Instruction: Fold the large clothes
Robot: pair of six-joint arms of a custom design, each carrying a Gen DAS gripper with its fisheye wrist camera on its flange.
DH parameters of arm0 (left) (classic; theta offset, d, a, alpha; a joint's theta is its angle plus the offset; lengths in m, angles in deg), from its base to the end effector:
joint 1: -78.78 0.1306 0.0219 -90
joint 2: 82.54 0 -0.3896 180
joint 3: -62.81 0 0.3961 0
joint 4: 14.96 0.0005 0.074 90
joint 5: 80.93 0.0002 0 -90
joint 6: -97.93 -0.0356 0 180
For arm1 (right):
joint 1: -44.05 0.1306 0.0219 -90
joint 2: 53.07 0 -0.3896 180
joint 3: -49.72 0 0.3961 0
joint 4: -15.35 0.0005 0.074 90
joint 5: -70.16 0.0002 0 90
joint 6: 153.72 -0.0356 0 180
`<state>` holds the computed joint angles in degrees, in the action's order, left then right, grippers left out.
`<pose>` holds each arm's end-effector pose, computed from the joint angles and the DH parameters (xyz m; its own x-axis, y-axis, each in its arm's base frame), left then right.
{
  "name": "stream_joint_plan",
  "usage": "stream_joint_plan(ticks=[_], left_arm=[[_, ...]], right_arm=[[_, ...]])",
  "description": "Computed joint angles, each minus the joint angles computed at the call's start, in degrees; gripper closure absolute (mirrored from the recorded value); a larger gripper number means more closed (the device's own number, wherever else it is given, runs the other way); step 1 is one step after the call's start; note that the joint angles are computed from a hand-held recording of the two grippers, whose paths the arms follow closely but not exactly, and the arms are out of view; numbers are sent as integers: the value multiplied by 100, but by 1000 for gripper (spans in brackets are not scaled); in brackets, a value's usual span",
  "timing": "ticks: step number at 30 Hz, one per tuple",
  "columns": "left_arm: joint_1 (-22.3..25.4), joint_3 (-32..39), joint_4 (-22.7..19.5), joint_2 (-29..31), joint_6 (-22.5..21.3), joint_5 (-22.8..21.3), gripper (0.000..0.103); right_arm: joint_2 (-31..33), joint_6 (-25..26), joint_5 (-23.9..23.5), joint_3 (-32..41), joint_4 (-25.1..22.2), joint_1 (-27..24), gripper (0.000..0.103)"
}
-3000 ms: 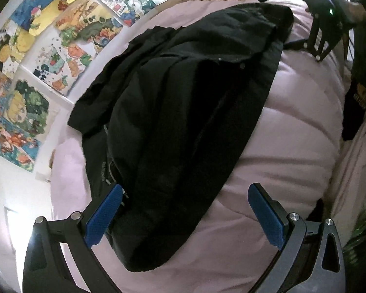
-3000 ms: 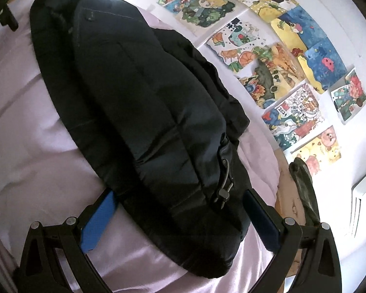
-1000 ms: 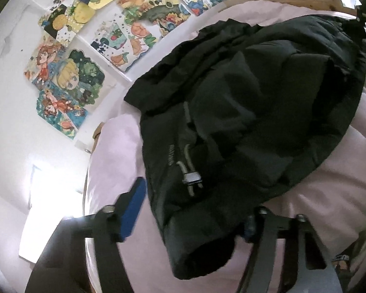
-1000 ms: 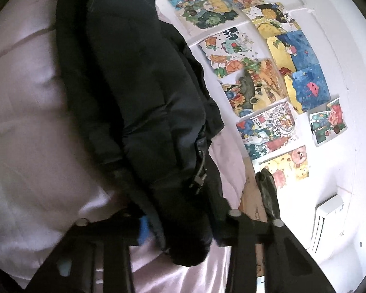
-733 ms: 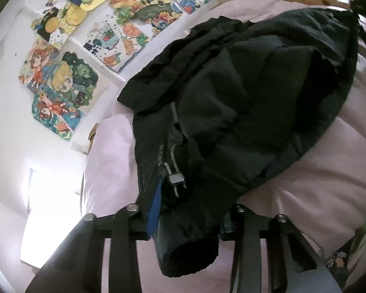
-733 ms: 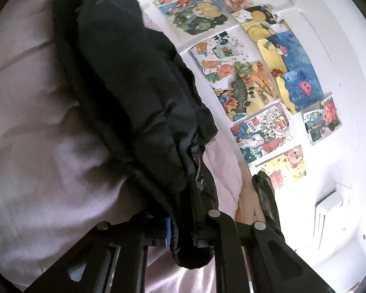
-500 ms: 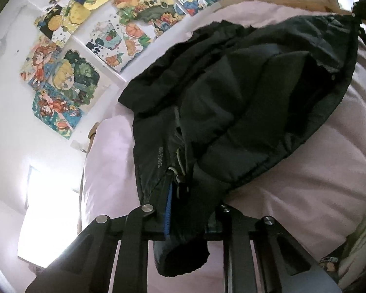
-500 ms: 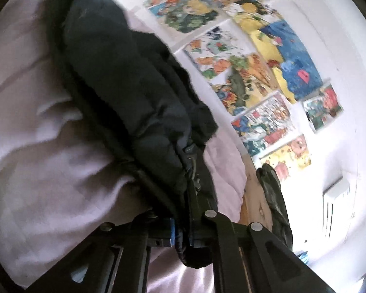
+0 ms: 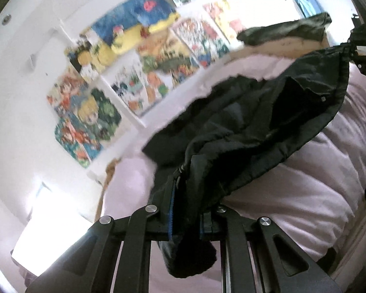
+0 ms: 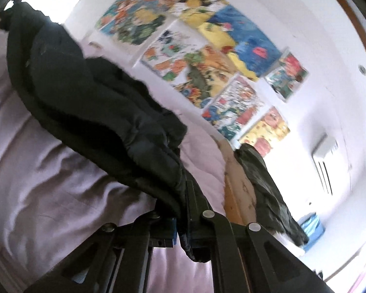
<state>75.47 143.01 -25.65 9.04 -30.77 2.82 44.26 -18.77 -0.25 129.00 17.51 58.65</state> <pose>0.5216 -0.0268 0.4006 -0.3198 0.6411 -0.6977 0.2007 0.7655 0.6114 0.5369 0.1270 0.3647 -0.2402 -0.7504 -0.6158 -0.1344 0.6540 -0.7445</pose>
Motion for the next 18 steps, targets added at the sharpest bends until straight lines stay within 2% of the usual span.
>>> stream_joint_plan(ticks=[2, 7, 10, 15, 17, 18], left_arm=[[-6, 22, 63, -16, 42, 64, 91], [-21, 181, 2, 83, 209, -20, 91], [-17, 182, 150, 96, 276, -85, 91], [-58, 326, 495, 255, 189, -326, 91], [-56, 483, 427, 336, 282, -405, 91], [-55, 664, 247, 404, 422, -444, 91]], right_arm=[[-102, -204, 2, -87, 8, -6, 98], [-99, -152, 90, -149, 249, 62, 98], [-84, -240, 26, -50, 235, 39, 98], [66, -235, -175, 398, 23, -28, 98], [151, -179, -232, 631, -135, -41, 98], [214, -106, -269, 784, -217, -51, 98]])
